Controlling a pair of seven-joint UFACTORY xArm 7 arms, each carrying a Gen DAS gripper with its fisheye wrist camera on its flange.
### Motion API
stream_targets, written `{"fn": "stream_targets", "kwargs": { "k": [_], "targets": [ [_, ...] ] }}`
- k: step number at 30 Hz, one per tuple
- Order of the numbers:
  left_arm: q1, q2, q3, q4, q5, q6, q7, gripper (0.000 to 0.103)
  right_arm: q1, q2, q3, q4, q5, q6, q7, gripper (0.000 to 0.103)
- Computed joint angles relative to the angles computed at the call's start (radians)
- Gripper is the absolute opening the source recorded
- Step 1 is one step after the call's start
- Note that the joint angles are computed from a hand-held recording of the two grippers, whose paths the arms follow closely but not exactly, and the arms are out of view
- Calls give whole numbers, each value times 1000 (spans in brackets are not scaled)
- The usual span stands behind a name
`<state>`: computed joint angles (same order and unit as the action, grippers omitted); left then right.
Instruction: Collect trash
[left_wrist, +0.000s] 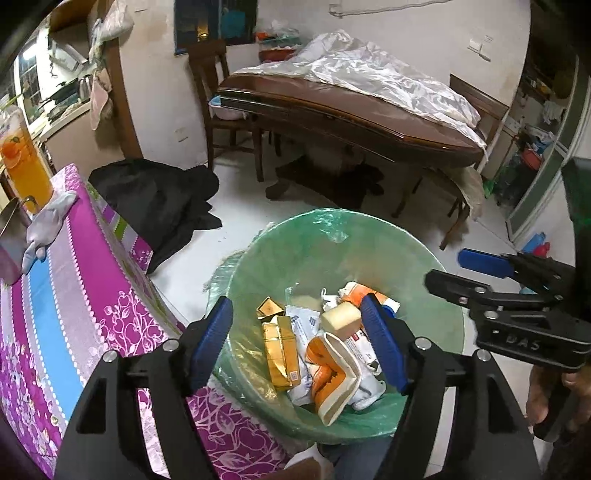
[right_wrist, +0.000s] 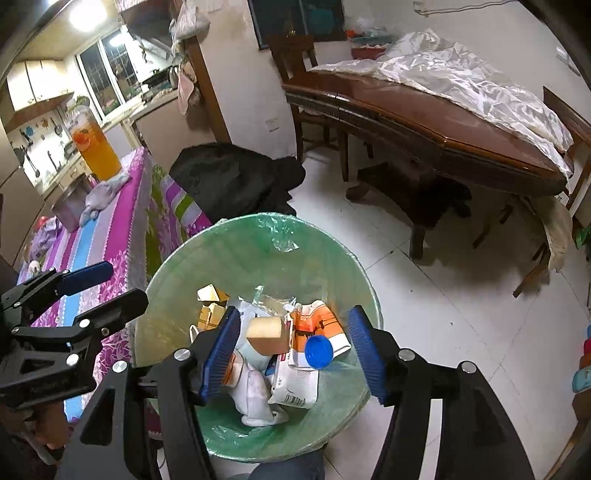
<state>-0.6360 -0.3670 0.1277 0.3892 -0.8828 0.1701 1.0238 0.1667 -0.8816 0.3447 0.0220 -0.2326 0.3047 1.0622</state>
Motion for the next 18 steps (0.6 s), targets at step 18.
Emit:
{"fn": "stream_targets", "kwargs": {
  "k": [18],
  "targets": [
    [-124, -214, 110, -191, 89, -187, -34, 91, 455, -390, 415, 65, -78, 663, 519, 81]
  ]
}}
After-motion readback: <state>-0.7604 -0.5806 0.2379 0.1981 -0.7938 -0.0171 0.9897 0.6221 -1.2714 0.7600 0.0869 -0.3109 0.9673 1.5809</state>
